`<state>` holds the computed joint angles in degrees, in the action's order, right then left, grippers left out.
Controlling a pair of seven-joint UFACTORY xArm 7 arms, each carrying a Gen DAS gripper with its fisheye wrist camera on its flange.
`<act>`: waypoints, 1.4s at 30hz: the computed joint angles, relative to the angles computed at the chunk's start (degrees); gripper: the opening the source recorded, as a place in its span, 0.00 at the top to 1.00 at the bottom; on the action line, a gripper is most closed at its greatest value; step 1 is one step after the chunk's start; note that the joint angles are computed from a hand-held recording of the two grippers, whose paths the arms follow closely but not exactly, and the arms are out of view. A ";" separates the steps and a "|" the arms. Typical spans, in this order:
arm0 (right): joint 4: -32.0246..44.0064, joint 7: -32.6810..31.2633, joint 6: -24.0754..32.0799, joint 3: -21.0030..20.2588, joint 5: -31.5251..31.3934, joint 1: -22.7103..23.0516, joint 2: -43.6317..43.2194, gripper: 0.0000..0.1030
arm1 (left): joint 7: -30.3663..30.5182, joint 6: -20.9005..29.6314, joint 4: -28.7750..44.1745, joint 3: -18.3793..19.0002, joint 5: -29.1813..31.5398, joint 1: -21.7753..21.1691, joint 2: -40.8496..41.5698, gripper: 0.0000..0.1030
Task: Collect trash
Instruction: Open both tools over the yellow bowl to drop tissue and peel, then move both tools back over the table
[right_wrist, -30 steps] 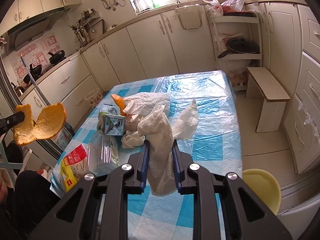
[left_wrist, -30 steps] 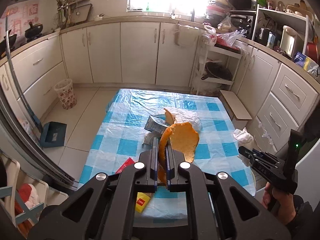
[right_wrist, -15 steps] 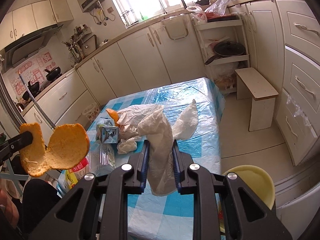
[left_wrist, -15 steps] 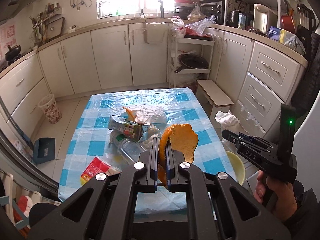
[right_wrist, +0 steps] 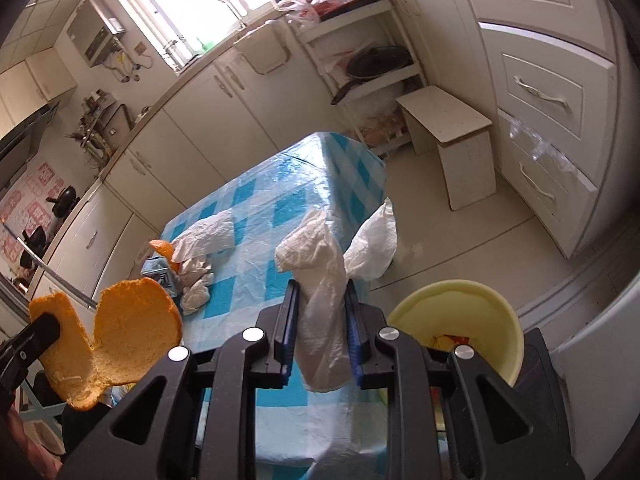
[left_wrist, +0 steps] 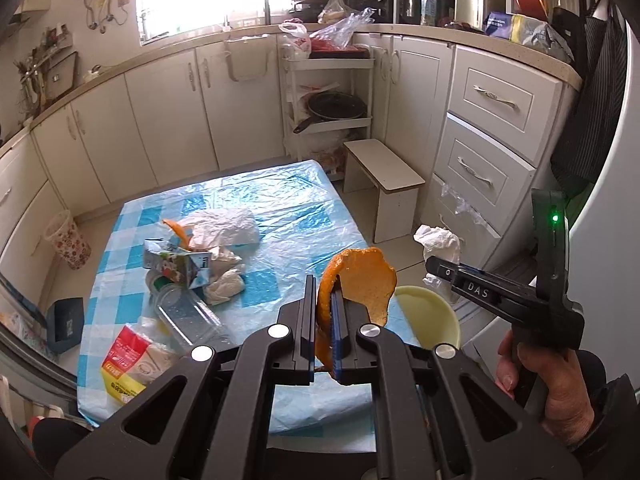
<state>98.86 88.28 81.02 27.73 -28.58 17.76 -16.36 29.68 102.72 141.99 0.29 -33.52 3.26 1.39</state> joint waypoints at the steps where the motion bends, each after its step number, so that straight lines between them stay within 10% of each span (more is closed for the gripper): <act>1: -0.83 0.82 0.80 -0.53 1.09 -0.02 -0.81 0.77 | 0.03 -0.74 -2.00 -0.59 0.67 -0.68 -1.14 0.94; 14: -20.53 7.88 -3.96 -7.31 21.00 -3.09 -15.26 0.76 | -2.53 -11.55 -30.02 -5.56 10.50 -13.81 -13.55 0.94; 16: -25.00 10.31 -6.81 -7.97 24.20 -3.95 -18.33 0.53 | -3.72 -13.24 -33.47 -6.61 12.38 -15.29 -14.37 0.94; 19: -29.86 14.21 -9.81 -7.94 27.03 -5.90 -22.46 0.48 | -6.24 -14.90 -37.07 -8.21 15.31 -17.22 -14.26 0.94; 26: -26.56 13.14 -6.63 -4.94 23.39 -10.38 -22.77 0.42 | -8.65 -14.03 -40.19 -9.96 19.18 -20.83 -12.01 0.92; 31: -23.68 11.53 -5.53 -3.38 20.27 -12.69 -21.47 0.39 | -6.41 -16.45 -41.44 -8.83 18.74 -21.30 -13.94 0.61; 42: -17.68 7.88 -4.49 -1.15 16.51 -13.25 -16.07 0.37 | -0.38 -20.04 -40.80 -6.80 20.10 -20.00 -18.03 0.43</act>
<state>81.18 96.16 76.53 26.58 -12.07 4.50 -32.43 29.30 82.68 101.19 -6.51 -13.42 -16.73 -16.64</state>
